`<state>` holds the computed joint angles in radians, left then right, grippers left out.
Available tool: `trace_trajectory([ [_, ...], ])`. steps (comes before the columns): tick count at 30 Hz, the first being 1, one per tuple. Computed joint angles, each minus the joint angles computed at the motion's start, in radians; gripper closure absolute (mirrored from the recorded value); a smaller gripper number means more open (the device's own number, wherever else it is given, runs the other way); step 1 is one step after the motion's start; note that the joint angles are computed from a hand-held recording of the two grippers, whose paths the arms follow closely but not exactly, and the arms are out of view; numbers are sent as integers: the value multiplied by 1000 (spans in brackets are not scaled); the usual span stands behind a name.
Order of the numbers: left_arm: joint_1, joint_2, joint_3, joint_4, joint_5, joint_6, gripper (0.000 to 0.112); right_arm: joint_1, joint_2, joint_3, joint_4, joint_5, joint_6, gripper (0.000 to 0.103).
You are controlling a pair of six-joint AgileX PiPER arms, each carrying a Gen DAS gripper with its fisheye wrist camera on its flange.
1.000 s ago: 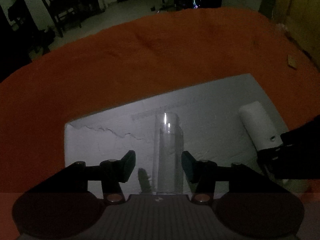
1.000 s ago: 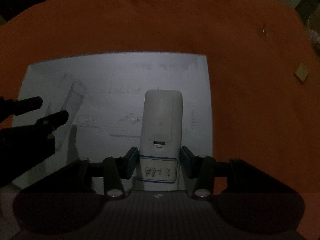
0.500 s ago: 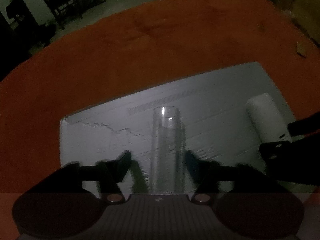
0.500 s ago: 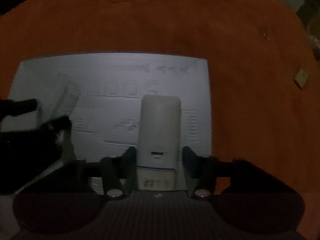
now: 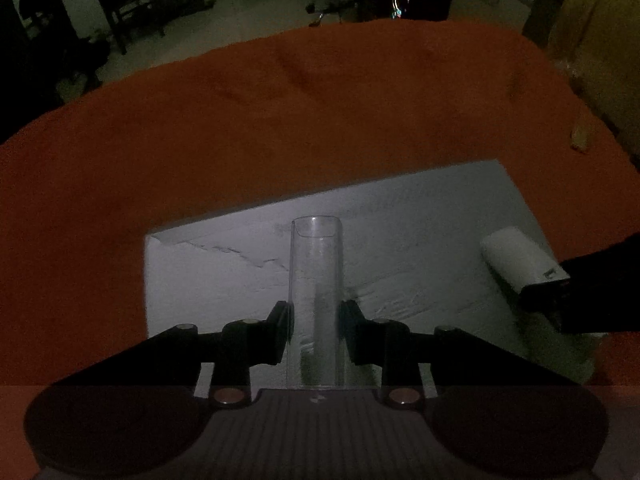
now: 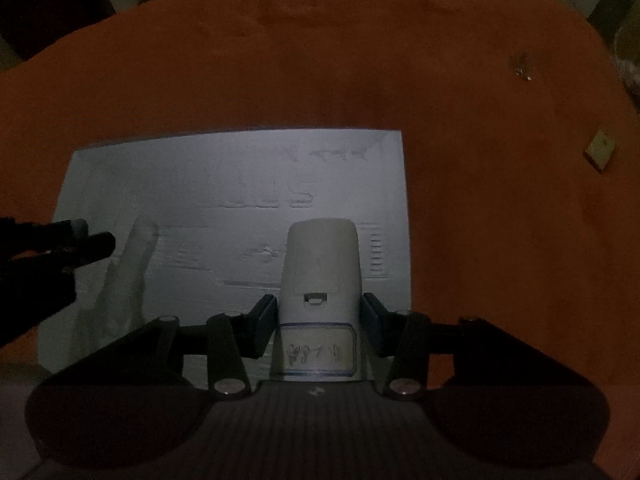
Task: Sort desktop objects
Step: 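Lift the clear tube and white device and carry both over the white box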
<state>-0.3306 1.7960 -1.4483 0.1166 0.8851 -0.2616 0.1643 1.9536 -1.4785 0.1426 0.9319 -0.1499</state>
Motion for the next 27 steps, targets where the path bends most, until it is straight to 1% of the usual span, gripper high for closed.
trace_trajectory([
  [5, 66, -63, 38, -77, -2, 71, 88, -10, 7, -11, 52, -1, -40, 55],
  [9, 131, -153, 86, -169, 7, 126, 88, -28, 18, -23, 93, 5, -65, 55],
  [12, 159, -226, 122, -216, 28, 164, 88, -32, -1, -17, 100, 25, -72, 55],
  [16, 179, -323, 169, -236, 83, 200, 88, -20, -13, 10, 58, 15, -69, 55],
  [22, 201, -462, 272, -303, 151, 273, 88, 48, -10, 75, -62, -38, -60, 56],
  [23, 207, -484, 289, -313, 163, 282, 88, 60, -5, 82, -81, -45, -49, 58],
  [24, 212, -507, 308, -322, 175, 289, 88, 70, -2, 87, -95, -52, -42, 63],
  [27, 218, -565, 366, -330, 198, 301, 88, 87, -2, 99, -100, -84, -43, 62],
])
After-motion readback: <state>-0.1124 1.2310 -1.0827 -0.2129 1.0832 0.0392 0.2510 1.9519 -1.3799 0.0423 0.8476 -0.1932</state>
